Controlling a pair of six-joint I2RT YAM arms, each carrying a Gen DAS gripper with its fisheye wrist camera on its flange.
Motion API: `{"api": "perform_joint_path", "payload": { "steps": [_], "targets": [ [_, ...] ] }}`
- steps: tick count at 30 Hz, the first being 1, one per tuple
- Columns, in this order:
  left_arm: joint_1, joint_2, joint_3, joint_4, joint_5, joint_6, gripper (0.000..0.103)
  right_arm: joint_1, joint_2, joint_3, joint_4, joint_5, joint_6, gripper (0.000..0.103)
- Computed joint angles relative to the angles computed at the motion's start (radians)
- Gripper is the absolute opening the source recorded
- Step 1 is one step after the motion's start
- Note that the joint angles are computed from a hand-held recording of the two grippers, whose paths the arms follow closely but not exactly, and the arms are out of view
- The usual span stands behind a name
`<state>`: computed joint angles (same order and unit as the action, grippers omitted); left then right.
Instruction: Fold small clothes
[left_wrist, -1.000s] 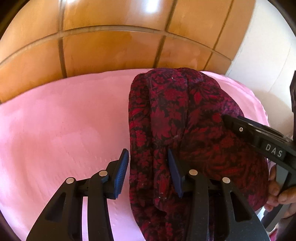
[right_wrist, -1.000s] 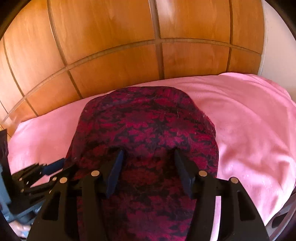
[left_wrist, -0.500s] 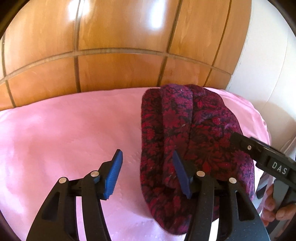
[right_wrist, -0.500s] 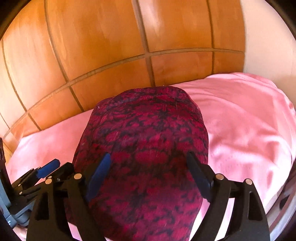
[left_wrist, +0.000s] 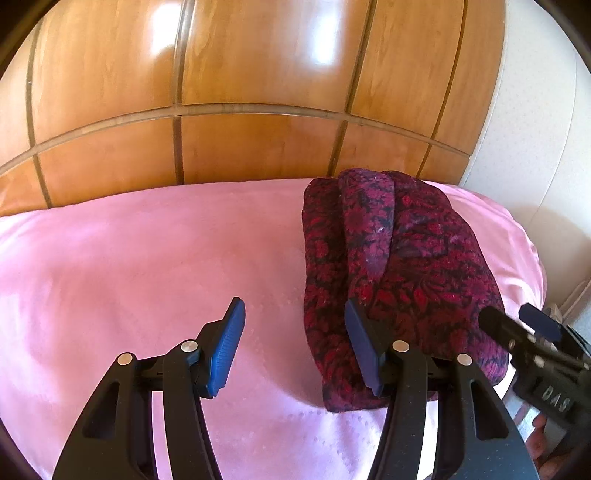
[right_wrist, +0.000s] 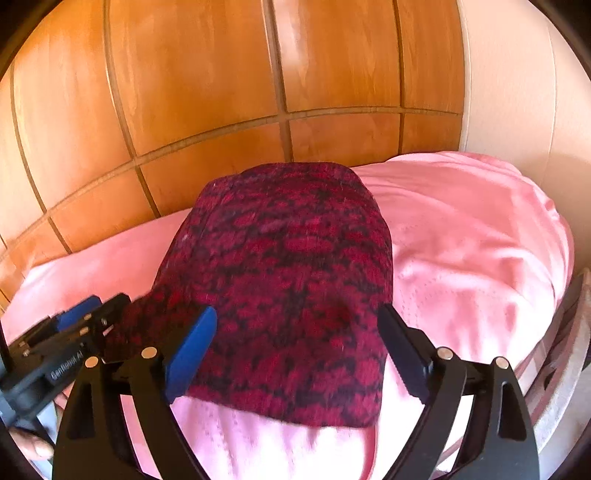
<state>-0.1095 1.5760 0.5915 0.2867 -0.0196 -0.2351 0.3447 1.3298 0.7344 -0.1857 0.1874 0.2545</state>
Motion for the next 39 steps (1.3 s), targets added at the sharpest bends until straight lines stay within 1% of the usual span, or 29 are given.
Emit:
{"api": "perform_joint_path", "payload": {
  "steps": [4, 5, 8, 10, 12, 15, 17, 21, 22, 23, 26, 28, 30, 35, 37, 39],
  "targets": [
    [-0.001, -0.019, -0.022, 0.004, -0.009, 0.000, 0.055, 0.051, -0.013, -0.038, -0.009, 0.049, 0.001, 0.091],
    [0.001, -0.026, -0.030, 0.005, -0.009, 0.001, 0.055, 0.055, -0.011, -0.044, -0.011, 0.047, 0.000, 0.091],
    [0.007, -0.051, -0.055, 0.013, -0.006, -0.002, 0.064, 0.063, -0.029, -0.071, -0.014, 0.048, 0.019, 0.091],
    [0.012, -0.074, -0.074, 0.018, -0.007, -0.003, 0.065, 0.072, -0.058, -0.086, -0.025, 0.060, 0.039, 0.091],
    [0.016, -0.103, -0.099, 0.021, -0.014, -0.007, 0.065, 0.095, -0.087, -0.101, -0.040, 0.114, 0.064, 0.096],
    [0.013, -0.151, -0.149, 0.036, -0.040, -0.010, 0.065, 0.122, -0.128, -0.114, -0.065, 0.167, 0.098, 0.100],
    [0.015, -0.183, -0.186, 0.048, -0.056, -0.013, 0.074, 0.145, -0.151, -0.117, -0.086, 0.210, 0.130, 0.100],
    [0.019, -0.243, -0.247, 0.057, -0.091, -0.013, 0.075, 0.196, -0.165, -0.120, -0.114, 0.268, 0.181, 0.100],
    [0.021, -0.254, -0.256, 0.057, -0.096, -0.013, 0.077, 0.213, -0.168, -0.124, -0.119, 0.282, 0.201, 0.100],
    [0.019, -0.269, -0.271, 0.060, -0.108, -0.015, 0.081, 0.223, -0.168, -0.127, -0.116, 0.294, 0.212, 0.100],
    [0.009, -0.299, -0.301, 0.063, -0.141, -0.028, 0.082, 0.281, -0.167, -0.144, -0.111, 0.366, 0.232, 0.100],
    [-0.002, -0.306, -0.310, 0.060, -0.159, -0.034, 0.082, 0.308, -0.168, -0.152, -0.114, 0.395, 0.249, 0.100],
    [-0.011, -0.312, -0.318, 0.059, -0.177, -0.034, 0.086, 0.323, -0.166, -0.157, -0.119, 0.405, 0.256, 0.100],
    [-0.031, -0.341, -0.327, 0.038, -0.200, -0.045, 0.086, 0.346, -0.170, -0.167, -0.120, 0.431, 0.261, 0.100],
    [-0.041, -0.344, -0.324, 0.030, -0.210, -0.048, 0.090, 0.352, -0.173, -0.167, -0.124, 0.436, 0.264, 0.100],
    [-0.050, -0.353, -0.325, 0.026, -0.221, -0.052, 0.091, 0.349, -0.175, -0.169, -0.118, 0.435, 0.258, 0.100]
  ]
}}
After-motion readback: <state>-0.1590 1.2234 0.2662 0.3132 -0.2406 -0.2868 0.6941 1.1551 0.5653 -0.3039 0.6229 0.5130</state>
